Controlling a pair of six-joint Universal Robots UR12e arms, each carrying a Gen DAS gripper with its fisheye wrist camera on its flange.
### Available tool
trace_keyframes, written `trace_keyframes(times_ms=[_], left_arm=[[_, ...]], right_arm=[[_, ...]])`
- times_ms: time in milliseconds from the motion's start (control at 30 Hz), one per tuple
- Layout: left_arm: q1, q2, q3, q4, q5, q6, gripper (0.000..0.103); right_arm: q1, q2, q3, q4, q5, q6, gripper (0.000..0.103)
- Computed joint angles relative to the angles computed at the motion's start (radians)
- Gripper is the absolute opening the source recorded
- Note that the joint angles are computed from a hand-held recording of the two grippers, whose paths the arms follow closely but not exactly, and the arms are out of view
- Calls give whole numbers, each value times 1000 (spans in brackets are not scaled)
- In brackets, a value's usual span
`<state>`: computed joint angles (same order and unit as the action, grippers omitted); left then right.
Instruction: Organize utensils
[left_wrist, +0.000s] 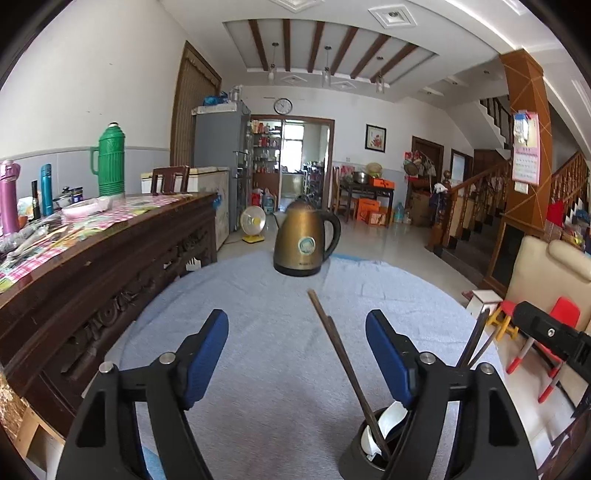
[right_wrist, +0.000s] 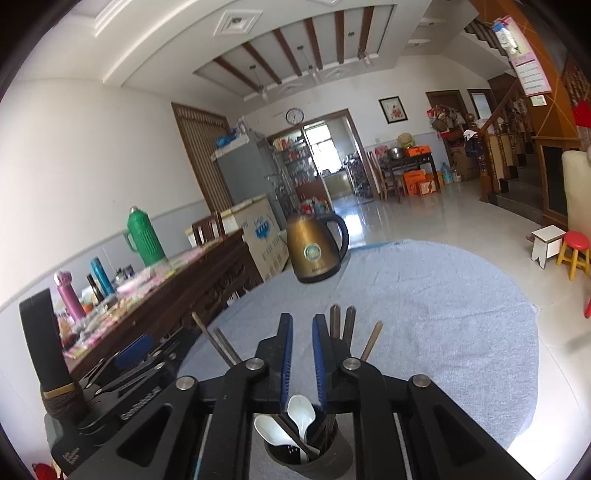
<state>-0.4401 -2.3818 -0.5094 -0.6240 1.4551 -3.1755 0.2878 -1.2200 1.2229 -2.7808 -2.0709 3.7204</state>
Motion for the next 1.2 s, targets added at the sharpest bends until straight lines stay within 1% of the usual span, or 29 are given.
trace_keyframes(times_ms=[33,67,100,133,267,333,400,500,600,633,933,1133,1200], left_arm=[[2,4,-4,3,4,-8,79],[5,6,-5,0,8,-14,83],[7,8,-2,-9,13,-18,86],[8,10,-1,-17,18,-19,86],[12,23,-13,-41,44,1,88],[12,33,-24,-55,61,19,88],[12,43,-40,-65,71,24,89],[9,57,-51,-111,96,33,89],[3,67,-60,-138,134,47,89],[1,72,-68,-144,145,55,89],[-8,140,-182,-91,210,67,89],[-13,178,-245,-76,244,72,89],[-15,189,-260,-77,249,73,89]], right_arm=[[0,-4,6,-12,-4,2,22],[1,-8,12,-24,-11,3,25],[3,-10,15,-32,-24,5,30],[4,-12,18,-38,-39,6,33],[8,-26,30,-51,-83,4,40],[10,-34,36,-46,-99,5,50],[13,-42,45,-41,-112,0,54],[18,-49,47,-9,-124,-12,55],[23,-56,51,27,-110,-15,60],[24,-58,53,37,-106,-17,61],[52,-60,61,116,-62,-35,63],[62,-71,76,149,-19,-11,64],[67,-72,77,159,-18,-10,64]])
